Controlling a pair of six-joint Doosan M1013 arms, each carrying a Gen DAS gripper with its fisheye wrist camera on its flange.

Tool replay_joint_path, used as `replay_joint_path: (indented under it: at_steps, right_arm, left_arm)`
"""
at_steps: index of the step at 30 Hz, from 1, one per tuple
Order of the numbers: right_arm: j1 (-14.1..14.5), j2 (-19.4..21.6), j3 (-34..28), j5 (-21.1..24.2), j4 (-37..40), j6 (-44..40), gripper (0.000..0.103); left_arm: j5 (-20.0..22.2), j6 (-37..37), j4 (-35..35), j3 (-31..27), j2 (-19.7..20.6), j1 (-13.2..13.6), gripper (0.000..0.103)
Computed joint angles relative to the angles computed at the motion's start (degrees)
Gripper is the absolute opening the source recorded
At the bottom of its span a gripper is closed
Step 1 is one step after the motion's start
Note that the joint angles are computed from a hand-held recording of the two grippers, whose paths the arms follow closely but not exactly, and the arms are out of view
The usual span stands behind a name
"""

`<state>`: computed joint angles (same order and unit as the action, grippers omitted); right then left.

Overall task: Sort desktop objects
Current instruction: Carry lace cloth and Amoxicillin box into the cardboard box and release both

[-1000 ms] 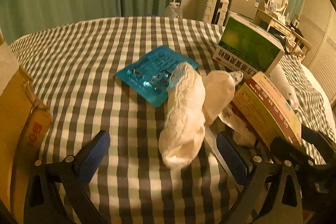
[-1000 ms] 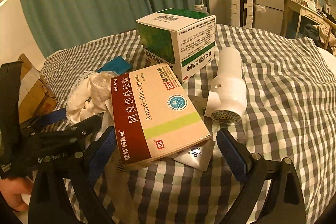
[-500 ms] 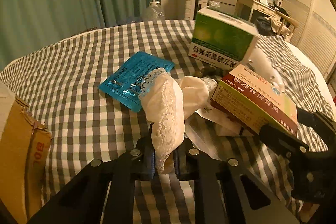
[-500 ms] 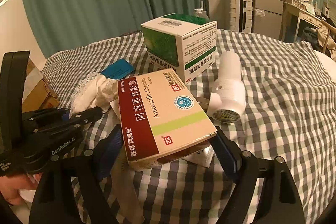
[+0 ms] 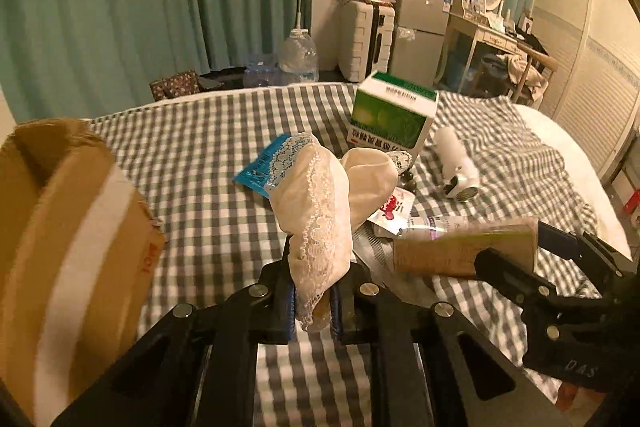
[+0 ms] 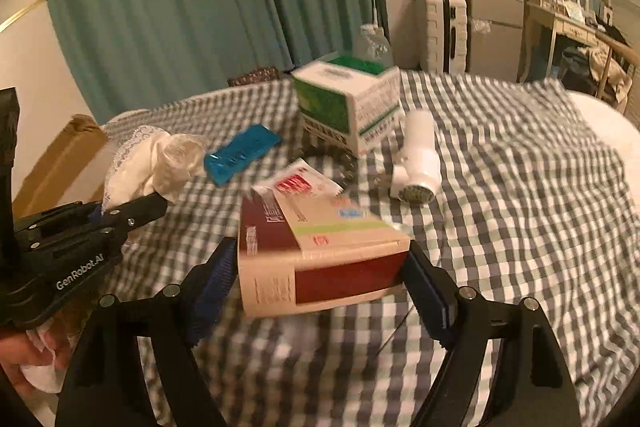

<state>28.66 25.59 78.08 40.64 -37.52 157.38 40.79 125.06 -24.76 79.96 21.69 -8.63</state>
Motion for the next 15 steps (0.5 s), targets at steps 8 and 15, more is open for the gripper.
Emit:
replay_joint_path:
  at_steps: [8,15]
  right_arm:
    - [3.1,-0.8,-1.5,2.8,-0.9,-0.5,0.077]
    - [5.6,-1.5,-2.3,4.7,-2.9,0.5,0.076]
  left_arm:
    - [1.1,3.0,-3.0,1.5,-4.0,2.2,0.013]
    - [1.7,4.6,-5.9,2.8,-6.4,3.8,0.013]
